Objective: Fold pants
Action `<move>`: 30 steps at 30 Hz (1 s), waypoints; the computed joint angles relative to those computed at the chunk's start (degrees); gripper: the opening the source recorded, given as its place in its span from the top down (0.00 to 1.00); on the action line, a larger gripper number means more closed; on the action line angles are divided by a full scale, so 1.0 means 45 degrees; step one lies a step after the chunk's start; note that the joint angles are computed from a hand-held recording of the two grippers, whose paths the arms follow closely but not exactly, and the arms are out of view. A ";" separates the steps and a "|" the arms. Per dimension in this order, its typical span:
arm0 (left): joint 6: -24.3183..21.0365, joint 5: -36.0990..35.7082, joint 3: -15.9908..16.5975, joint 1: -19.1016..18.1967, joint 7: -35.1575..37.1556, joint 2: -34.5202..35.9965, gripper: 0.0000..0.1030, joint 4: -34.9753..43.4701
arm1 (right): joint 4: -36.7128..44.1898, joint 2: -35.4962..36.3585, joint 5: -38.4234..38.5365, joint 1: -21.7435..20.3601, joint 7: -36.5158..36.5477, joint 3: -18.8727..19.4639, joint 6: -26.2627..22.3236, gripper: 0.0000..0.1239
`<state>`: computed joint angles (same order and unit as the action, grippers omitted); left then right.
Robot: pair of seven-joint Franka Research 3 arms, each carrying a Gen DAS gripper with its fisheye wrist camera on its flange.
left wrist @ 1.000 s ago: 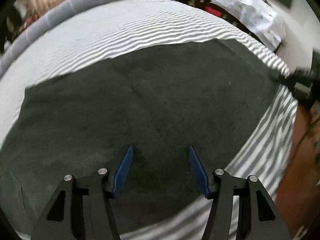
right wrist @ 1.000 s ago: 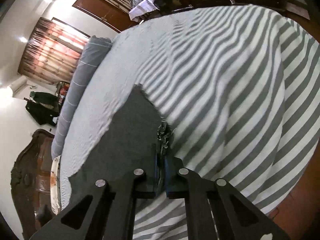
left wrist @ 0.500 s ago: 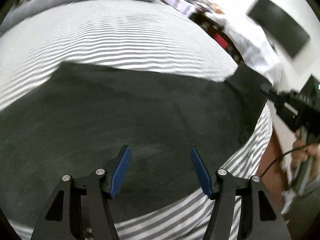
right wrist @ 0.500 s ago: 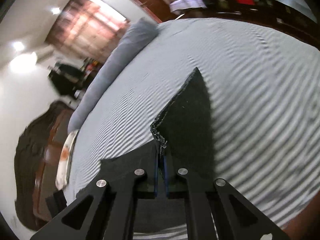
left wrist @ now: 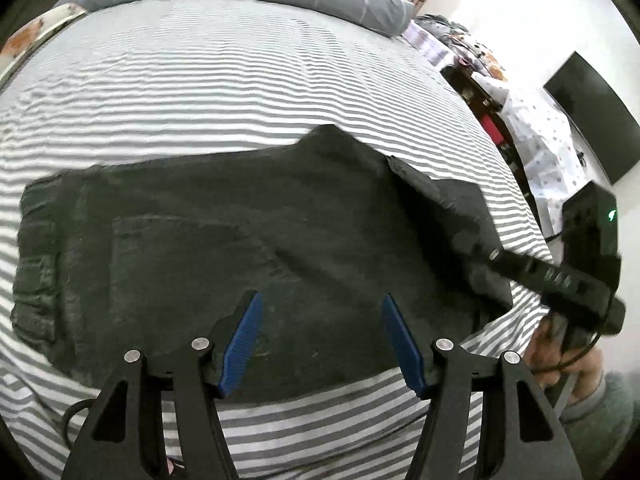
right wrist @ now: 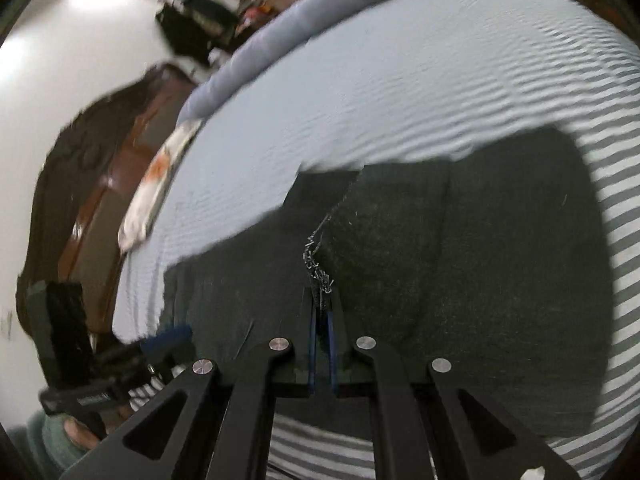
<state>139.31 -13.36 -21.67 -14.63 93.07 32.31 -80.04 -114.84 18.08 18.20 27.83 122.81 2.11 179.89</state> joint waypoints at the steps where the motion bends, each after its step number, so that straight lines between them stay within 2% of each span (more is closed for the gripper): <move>1: -0.0006 -0.0099 -0.0039 0.0084 0.0034 -0.0030 0.39 -0.0080 | 0.0436 0.0367 0.0210 -0.0245 -0.0395 0.0488 -0.0260 0.95; 6: -0.0056 -0.0858 -0.0341 0.0519 0.0475 -0.0066 0.39 -0.0515 | 0.1527 0.1288 -0.0771 0.0715 0.0024 -0.0107 -0.1614 0.93; 7: -0.0043 -0.1132 -0.0476 0.0639 0.0666 -0.0041 0.39 -0.0576 | 0.1686 0.1425 -0.1181 0.1100 0.0324 -0.0493 -0.1867 0.91; 9: -0.0127 -0.1581 -0.0655 0.0797 0.0974 0.0026 0.39 -0.0560 | 0.1775 0.1514 -0.1730 0.1473 0.0770 -0.0881 -0.2036 0.89; 11: -0.0220 -0.2013 -0.0781 0.0909 0.1182 0.0161 0.39 -0.0406 | 0.1587 0.1362 -0.1966 0.1576 0.1157 -0.0944 -0.1959 0.82; 12: -0.0245 -0.2213 -0.0813 0.0950 0.1228 0.0195 0.39 -0.0362 | 0.1326 0.1181 -0.2192 0.1860 0.1574 -0.1191 -0.1731 0.75; 13: -0.0286 -0.2377 -0.0829 0.0974 0.1267 0.0244 0.39 -0.0300 | 0.1007 0.0930 -0.2685 0.2456 0.2254 -0.1808 -0.1625 0.68; 14: -0.0370 -0.2647 -0.0909 0.1085 0.1394 0.0342 0.39 -0.0187 | 0.0671 0.0693 -0.3085 0.2819 0.2766 -0.2175 -0.1454 0.66; 20: -0.0797 -0.3315 -0.1027 0.0888 0.1372 0.0868 0.39 0.0513 | -0.1978 -0.0666 -0.3994 0.4326 0.5328 -0.3607 0.0255 0.66; 23: -0.1241 -0.3100 -0.0897 0.0487 0.1042 0.1376 0.39 0.1239 | -0.3205 -0.1155 -0.3506 0.4568 0.5837 -0.3867 0.0961 0.66; 24: -0.1445 -0.3039 -0.0902 0.0374 0.0978 0.1606 0.39 0.1559 | -0.3472 -0.1209 -0.3297 0.4997 0.5995 -0.4301 0.1132 0.66; 28: -0.2131 -0.2419 -0.0666 -0.0370 0.0264 0.2686 0.39 0.3121 | -0.4254 -0.1285 -0.2118 0.5264 0.6029 -0.4533 0.2358 0.66; 30: -0.2438 -0.2009 -0.0505 -0.0724 -0.0131 0.3171 0.39 0.3867 | -0.4488 -0.1316 -0.1806 0.4700 0.6064 -0.3991 0.2842 0.65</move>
<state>128.34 -22.40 -23.94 -17.89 92.48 46.57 -62.63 -135.04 12.15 10.08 48.98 150.10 -15.85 192.68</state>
